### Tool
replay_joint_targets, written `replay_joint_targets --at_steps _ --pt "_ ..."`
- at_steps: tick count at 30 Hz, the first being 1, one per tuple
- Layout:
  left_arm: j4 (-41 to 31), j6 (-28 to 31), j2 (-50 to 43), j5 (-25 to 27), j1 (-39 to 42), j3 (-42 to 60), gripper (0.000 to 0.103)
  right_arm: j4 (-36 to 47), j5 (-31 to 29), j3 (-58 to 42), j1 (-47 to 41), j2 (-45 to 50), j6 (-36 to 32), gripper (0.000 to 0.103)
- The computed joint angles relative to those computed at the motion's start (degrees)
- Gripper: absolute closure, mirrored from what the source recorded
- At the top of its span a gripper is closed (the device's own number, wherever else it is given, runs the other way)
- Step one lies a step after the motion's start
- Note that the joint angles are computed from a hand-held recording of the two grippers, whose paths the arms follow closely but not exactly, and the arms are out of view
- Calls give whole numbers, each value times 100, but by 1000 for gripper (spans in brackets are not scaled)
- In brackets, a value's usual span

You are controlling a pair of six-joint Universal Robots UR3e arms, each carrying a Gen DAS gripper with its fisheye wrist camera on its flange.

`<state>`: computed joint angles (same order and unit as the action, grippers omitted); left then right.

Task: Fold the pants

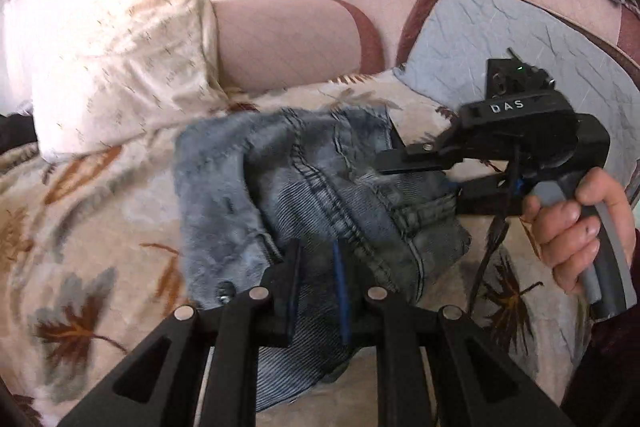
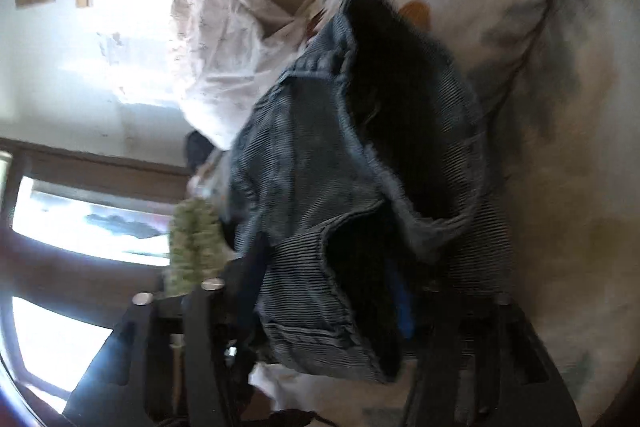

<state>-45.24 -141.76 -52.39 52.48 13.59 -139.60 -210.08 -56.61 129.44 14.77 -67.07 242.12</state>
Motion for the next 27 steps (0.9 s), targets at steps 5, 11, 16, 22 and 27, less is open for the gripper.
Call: replay_joint_targets --at_steps 5,11,16,22,27 --pt "-891 508 645 -222 920 151 85 298 -1055 -103 424 -857 -437 94" --pt "-641 365 73 10 1163 171 75 1801 -2580 91 715 -2149 -803 95" --pt "2 221 -333 281 650 0 75 1703 -2431 179 600 -2267 -1105 91" --pt "571 64 -697 511 116 -74 78 2882 -1855 -1578 1333 -1136 -1869 91" --pt "898 -101 -954 654 -221 -87 78 5210 -2317 -2508 1536 -544 -1945 91"
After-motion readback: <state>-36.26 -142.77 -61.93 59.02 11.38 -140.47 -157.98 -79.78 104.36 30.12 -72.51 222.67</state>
